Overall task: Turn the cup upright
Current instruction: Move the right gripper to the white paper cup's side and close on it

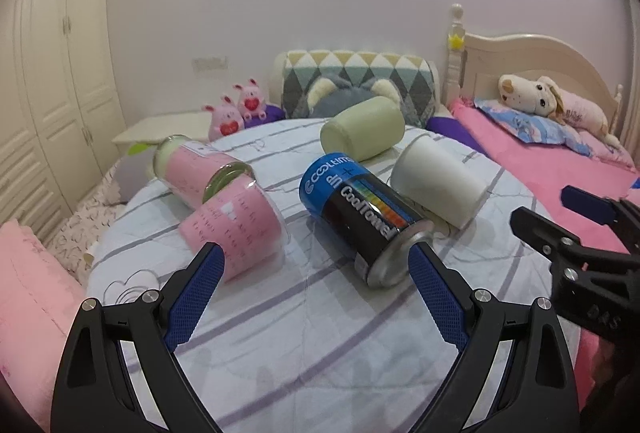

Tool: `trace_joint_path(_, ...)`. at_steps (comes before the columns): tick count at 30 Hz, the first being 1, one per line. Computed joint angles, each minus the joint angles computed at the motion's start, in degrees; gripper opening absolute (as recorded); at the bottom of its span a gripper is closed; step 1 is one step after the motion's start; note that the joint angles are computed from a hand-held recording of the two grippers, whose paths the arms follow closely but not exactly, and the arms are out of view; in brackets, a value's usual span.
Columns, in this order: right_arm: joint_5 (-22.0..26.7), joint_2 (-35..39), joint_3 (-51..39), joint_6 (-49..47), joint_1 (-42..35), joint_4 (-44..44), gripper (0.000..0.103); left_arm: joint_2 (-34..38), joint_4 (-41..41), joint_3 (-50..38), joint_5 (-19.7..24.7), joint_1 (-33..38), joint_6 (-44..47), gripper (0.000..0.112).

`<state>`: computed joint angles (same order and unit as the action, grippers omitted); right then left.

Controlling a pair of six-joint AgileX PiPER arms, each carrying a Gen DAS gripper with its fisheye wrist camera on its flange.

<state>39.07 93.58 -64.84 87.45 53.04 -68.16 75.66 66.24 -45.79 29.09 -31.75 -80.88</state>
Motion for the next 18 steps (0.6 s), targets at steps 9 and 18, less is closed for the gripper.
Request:
trace_joint_path(9, -0.1, 8.6, -17.5, -36.1, -8.9, 27.1, 0.080, 7.1, -22.6, -11.5, 0.5, 6.8, 25.1, 0.095)
trace_joint_path(18, 7.4, 17.2, -33.3, -58.3, -14.4, 45.9, 0.080, 13.3, -32.9, -20.8, 6.8, 8.3, 34.1, 0.095)
